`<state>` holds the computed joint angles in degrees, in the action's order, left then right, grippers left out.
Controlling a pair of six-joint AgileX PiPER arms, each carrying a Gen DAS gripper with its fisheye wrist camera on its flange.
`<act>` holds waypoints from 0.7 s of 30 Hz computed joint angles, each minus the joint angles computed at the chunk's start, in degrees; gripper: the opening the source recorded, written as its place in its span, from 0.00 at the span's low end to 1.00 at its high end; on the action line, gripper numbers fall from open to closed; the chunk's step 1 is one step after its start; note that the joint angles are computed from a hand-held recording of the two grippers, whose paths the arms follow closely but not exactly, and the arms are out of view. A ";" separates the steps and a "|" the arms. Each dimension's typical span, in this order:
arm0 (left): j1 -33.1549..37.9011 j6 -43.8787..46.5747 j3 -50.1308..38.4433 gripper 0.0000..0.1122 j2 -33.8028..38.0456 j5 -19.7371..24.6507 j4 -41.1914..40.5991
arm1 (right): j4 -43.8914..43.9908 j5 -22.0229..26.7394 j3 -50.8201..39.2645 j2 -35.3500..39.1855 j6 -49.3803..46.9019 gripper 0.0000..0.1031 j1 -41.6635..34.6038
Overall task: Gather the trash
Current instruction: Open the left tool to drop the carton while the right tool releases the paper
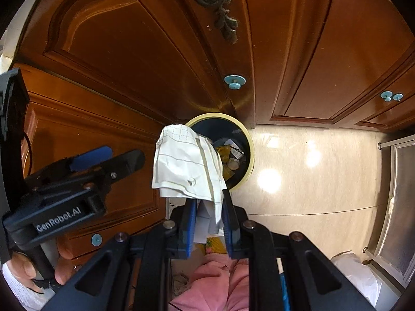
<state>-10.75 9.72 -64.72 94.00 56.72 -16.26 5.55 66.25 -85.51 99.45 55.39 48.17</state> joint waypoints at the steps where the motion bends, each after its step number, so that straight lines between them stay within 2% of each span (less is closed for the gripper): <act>1: 0.31 -0.60 -0.29 0.65 -0.08 0.16 0.65 | 0.19 0.01 -0.34 0.33 -0.33 0.18 -0.10; 7: 2.35 -3.19 -0.18 0.65 -3.40 0.83 4.63 | 0.25 0.63 -4.00 2.89 -2.17 0.20 -0.85; 12: 5.20 -4.39 -2.59 0.65 -5.62 4.93 6.13 | -0.24 1.85 -8.62 5.91 -3.49 0.22 -1.25; 15: 5.17 -5.34 -5.93 0.66 -6.51 7.93 7.66 | -0.98 2.34 -10.47 6.82 -3.39 0.33 -1.13; 17: 4.65 -6.16 -8.53 0.73 -6.82 9.72 8.80 | -2.16 3.03 -11.82 7.04 -2.91 0.41 -0.68; 19: 3.69 -7.31 -10.48 0.75 -6.88 10.63 9.62 | -2.86 2.98 -12.46 6.53 -2.41 0.52 -0.53; 21: 2.35 -8.97 -13.03 0.77 -6.87 12.42 10.89 | -3.09 2.54 -12.23 5.34 -1.75 0.57 -0.62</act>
